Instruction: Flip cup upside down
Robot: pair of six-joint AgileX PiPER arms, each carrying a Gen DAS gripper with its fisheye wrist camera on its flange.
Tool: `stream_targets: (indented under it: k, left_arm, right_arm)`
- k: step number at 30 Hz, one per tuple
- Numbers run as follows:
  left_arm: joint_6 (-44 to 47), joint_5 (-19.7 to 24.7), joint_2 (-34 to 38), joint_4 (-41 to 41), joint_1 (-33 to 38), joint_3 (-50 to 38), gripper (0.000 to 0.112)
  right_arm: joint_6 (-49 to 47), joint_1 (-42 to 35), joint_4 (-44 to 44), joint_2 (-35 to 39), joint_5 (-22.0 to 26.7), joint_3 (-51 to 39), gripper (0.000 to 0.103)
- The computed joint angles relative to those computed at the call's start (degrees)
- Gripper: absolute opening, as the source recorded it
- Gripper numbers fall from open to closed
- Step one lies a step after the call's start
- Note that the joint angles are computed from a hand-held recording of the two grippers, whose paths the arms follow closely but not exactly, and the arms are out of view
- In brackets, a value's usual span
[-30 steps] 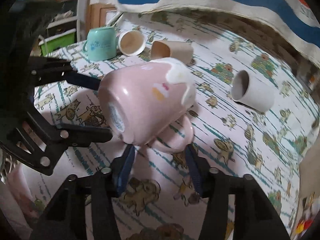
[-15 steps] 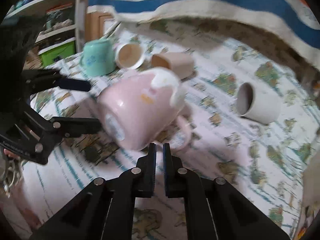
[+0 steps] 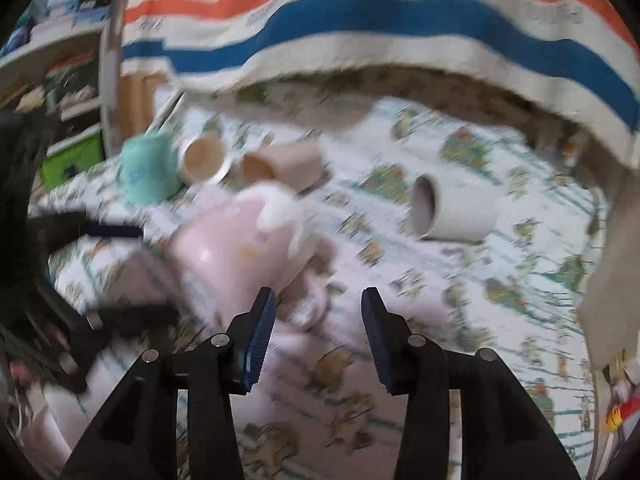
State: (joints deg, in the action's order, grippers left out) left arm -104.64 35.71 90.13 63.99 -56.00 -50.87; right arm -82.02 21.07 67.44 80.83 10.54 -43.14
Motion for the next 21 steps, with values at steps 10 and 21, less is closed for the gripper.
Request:
stream_targets:
  k: [10, 21]
  left_arm:
    - [2.34, 7.77, 13.4, -12.24, 1.54, -16.04, 0.103]
    - [1.06, 23.95, 23.24, -13.0, -1.41, -30.86, 0.103]
  right_arm:
    - [-11.19, -10.01, 12.24, 0.73, 5.75, -1.53, 0.048]
    - [-20.99, -14.69, 22.81, 2.81, 10.82, -1.03, 0.048]
